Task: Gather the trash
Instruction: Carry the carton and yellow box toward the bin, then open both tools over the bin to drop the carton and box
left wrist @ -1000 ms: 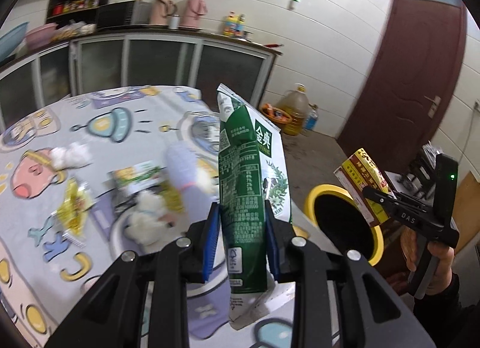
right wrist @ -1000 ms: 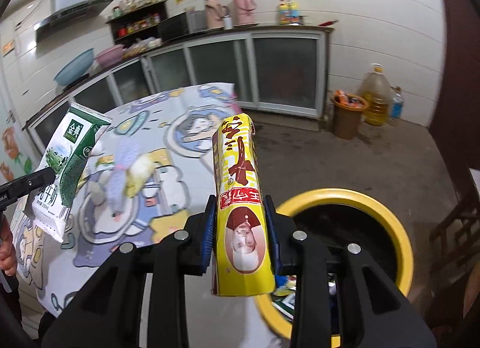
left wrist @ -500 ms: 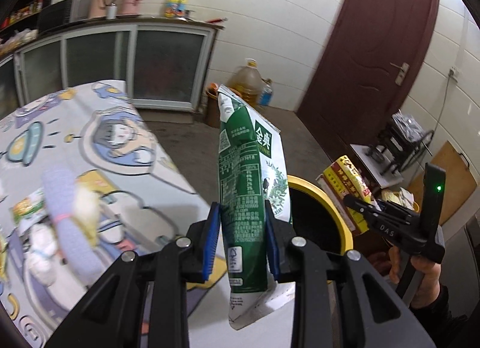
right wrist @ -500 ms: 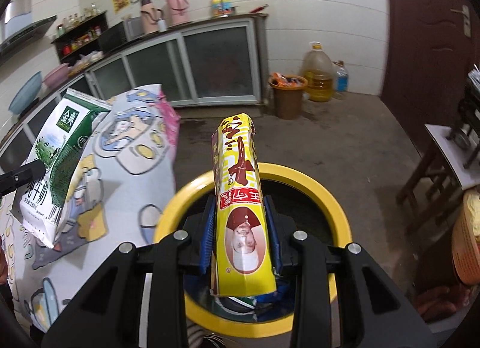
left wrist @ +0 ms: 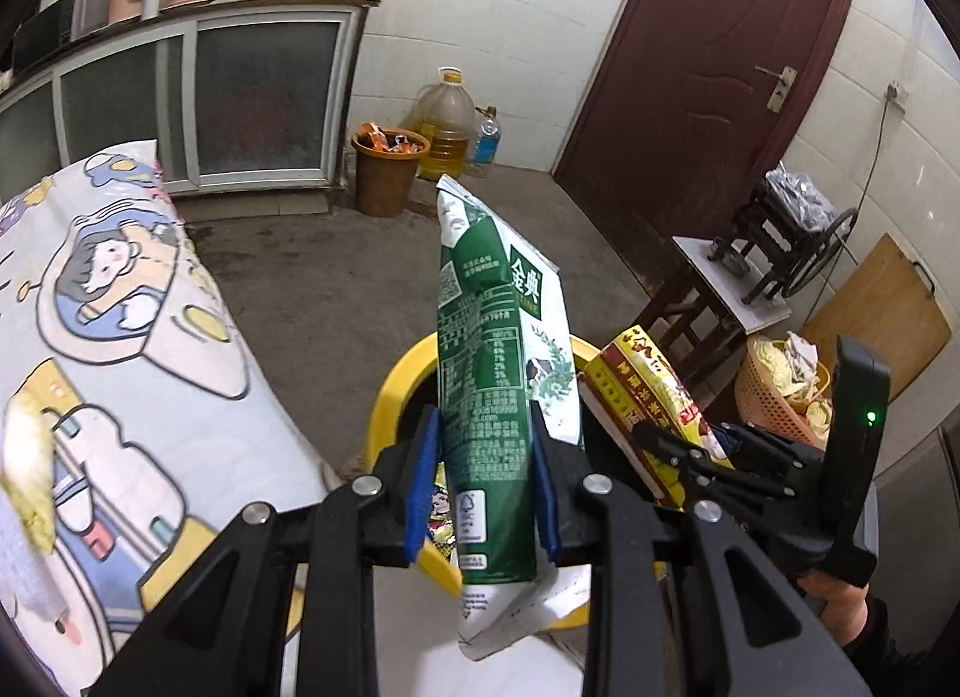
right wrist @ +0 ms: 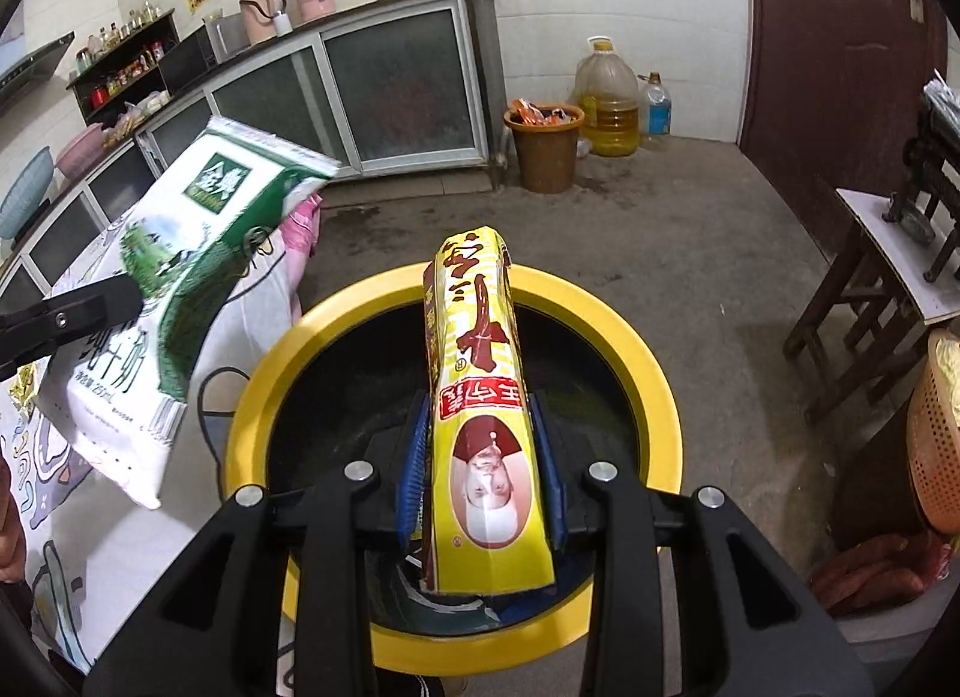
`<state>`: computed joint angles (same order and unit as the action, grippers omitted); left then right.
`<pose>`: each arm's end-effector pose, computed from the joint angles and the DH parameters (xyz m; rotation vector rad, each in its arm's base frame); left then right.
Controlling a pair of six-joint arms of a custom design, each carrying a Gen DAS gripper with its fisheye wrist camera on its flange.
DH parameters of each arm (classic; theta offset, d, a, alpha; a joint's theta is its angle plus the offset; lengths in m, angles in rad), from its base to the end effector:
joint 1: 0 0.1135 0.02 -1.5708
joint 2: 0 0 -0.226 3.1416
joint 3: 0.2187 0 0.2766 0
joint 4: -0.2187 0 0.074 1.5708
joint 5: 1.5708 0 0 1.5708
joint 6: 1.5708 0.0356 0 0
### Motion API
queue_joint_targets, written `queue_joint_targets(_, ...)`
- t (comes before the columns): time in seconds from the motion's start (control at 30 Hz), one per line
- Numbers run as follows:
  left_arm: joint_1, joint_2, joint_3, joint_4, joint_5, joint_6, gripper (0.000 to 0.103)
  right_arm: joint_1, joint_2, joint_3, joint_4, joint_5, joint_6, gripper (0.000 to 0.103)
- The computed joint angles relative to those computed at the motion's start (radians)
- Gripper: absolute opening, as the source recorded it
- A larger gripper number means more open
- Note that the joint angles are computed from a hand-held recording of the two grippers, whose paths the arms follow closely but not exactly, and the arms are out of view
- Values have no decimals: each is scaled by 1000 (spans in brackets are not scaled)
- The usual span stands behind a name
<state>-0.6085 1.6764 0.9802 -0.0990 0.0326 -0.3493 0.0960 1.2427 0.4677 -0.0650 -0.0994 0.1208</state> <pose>0.2998 -0.2103 0.1329 0.3291 2.4002 -0.4911 0.2536 0.0280 0.0999 -0.0160 2.4169 0.2195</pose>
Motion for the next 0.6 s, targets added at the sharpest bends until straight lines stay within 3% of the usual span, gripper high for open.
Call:
queue_joint_targets(0.1,-17,67,60,-4,2,-7,26,-13,27,17,-2,-8,1,35)
queue_joint_targets(0.2,-23,99,92,-8,1,-19,27,-21,23,15,0,1,1,46)
queue_joint_targets(0.23,-23,99,91,-1,4,-28,30,-24,20,13,1,13,2,52)
queue_joint_targets(0.27,-23,92,82,11,9,-34,39,-31,12,6,4,23,2,54)
queue_joint_targets(0.3,-26,81,71,19,-9,-41,50,-39,4,1,-1,34,3,54)
queue_joint_targets(0.37,-26,52,44,33,-23,-40,58,-64,-15,-9,-10,22,2,54)
queue_joint_targets(0.6,-11,-37,-29,39,-42,-42,59,-87,-72,-31,-43,16,8,54)
